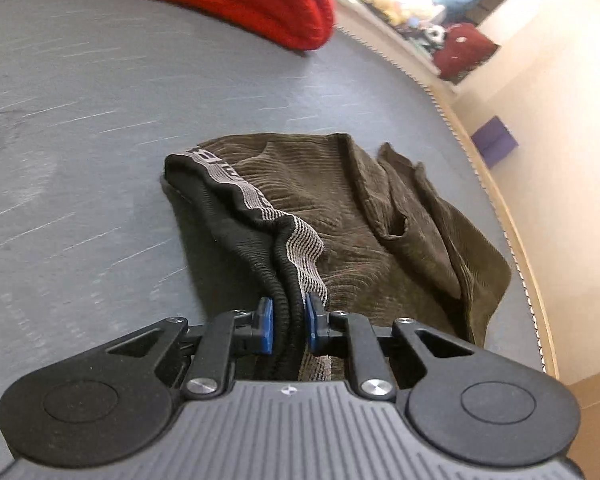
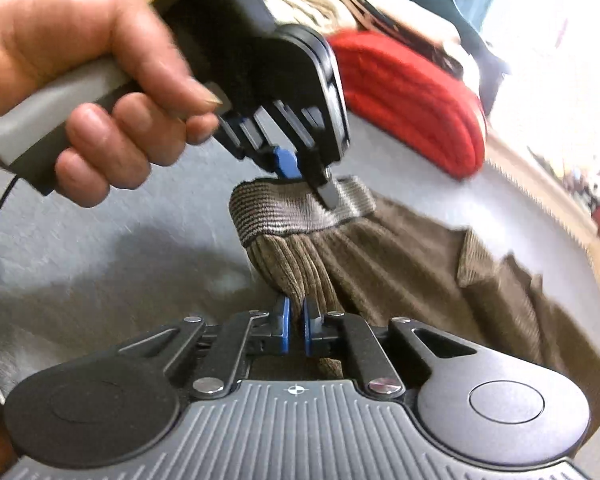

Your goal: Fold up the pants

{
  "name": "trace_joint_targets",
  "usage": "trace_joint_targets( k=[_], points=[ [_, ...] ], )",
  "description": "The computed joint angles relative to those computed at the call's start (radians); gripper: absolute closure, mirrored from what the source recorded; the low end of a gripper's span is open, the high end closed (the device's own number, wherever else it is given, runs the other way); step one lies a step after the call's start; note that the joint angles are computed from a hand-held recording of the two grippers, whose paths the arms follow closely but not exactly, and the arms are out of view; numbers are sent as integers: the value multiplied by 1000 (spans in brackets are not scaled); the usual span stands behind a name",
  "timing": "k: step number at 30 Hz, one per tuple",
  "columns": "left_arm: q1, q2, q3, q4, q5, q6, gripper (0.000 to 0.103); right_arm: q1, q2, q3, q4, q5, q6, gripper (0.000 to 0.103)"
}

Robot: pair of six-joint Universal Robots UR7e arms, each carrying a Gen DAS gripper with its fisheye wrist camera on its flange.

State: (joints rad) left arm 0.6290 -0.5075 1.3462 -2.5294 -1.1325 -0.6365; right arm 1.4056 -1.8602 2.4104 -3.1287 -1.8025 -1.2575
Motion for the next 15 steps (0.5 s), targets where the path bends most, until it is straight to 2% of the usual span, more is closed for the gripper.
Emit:
trace_joint_targets(
  k=[5,9,11,13,15],
  points=[
    [5,-127,70,106,23,15,88,132,-7,23,76,-62,44,97],
    [23,-244,201,122,50,-99,89,220,6,45,149,-67,127,97],
    [34,-283,230,181,57,-155,92,261,30,56,166,-78,153,97],
    [31,-308,243,224,88,-145,103,293,54,66,184,-99,164,97],
    [23,-316,227,308,135,-154,103,308,77,86,177,-116,162,103]
  ],
)
